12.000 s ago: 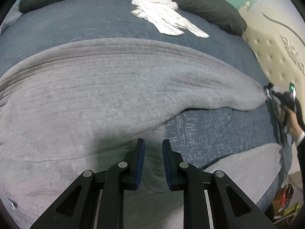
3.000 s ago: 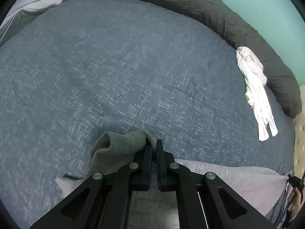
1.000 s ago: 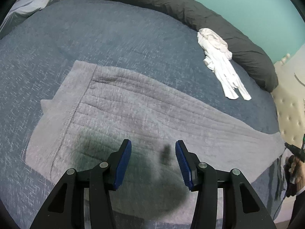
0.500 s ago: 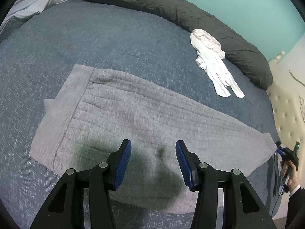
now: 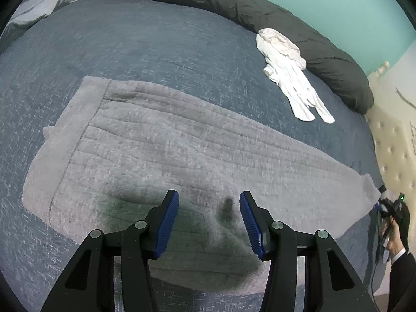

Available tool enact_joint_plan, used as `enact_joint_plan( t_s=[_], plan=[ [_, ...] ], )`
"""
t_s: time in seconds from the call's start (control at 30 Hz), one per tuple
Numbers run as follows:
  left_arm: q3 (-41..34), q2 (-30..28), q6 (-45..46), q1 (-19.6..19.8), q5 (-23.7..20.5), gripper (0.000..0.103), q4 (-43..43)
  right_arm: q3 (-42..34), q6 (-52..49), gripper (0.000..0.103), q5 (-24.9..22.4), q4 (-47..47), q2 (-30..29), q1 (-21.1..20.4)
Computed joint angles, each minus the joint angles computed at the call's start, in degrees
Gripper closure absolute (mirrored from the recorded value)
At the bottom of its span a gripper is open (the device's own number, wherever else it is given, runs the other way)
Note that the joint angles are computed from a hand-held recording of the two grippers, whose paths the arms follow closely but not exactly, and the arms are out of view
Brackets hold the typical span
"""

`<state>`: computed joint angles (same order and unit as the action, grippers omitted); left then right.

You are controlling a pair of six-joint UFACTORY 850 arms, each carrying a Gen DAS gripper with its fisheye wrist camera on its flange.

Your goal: Fold clothes

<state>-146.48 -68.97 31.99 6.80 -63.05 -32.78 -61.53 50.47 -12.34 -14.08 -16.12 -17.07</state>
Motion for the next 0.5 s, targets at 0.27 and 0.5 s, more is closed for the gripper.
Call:
enact_joint_plan(
  t_s=[0.27,0.5],
  plan=[
    [0.2,-0.3,-1.1,-0.3,0.5,0.050,0.5,-2.0,7.6,0.096,-5.3,-11.8,-2.5,1.5],
    [2.4,1.0,-0.1,-0.4,1.3,0.050,0.6,-1.5,26.3,0.100,-9.1,-33.9,0.8,1.9]
  ],
)
